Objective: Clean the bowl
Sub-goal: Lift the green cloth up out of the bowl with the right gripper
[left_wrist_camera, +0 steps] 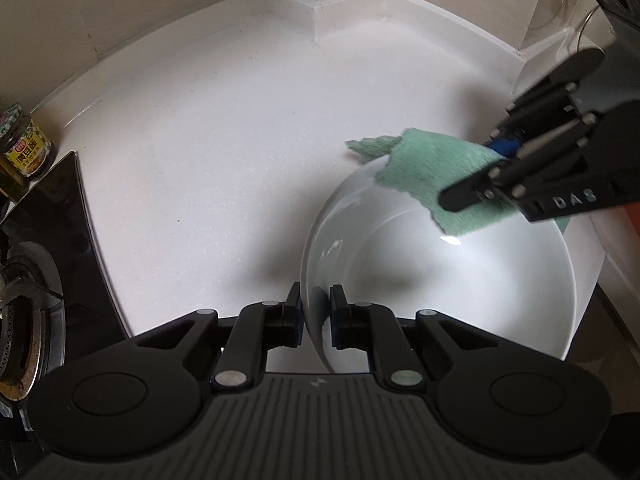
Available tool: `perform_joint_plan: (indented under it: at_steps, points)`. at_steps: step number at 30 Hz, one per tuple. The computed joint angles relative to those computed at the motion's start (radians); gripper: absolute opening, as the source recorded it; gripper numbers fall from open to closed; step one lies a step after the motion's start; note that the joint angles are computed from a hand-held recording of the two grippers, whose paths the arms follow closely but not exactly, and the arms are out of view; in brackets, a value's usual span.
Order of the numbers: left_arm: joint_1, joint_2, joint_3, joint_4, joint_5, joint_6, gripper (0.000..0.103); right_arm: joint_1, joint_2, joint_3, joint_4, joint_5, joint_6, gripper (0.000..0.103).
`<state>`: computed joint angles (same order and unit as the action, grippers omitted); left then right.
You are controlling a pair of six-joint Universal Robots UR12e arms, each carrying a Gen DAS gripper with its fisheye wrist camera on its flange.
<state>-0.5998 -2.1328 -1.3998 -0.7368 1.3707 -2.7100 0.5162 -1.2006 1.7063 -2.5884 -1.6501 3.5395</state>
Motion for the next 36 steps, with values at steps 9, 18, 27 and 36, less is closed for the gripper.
perform_joint_plan:
  at_steps: [9,18,27,36]
  points:
    - [0.008,0.001,-0.006,0.005,-0.034,0.002,0.01,-0.007,-0.041,0.068,-0.084,0.028,0.125,0.015]
    - [0.045,0.002,0.002,-0.052,-0.137,-0.01,0.008,0.017,-0.1,0.109,-0.246,-0.063,0.173,0.011]
    - [0.084,0.008,0.001,-0.11,-0.26,-0.039,0.011,0.055,-0.114,0.096,-0.566,-0.043,0.153,0.011]
    - [0.087,0.021,-0.027,-0.076,-0.261,-0.036,0.012,0.039,-0.048,0.054,-0.206,-0.004,0.272,0.012]
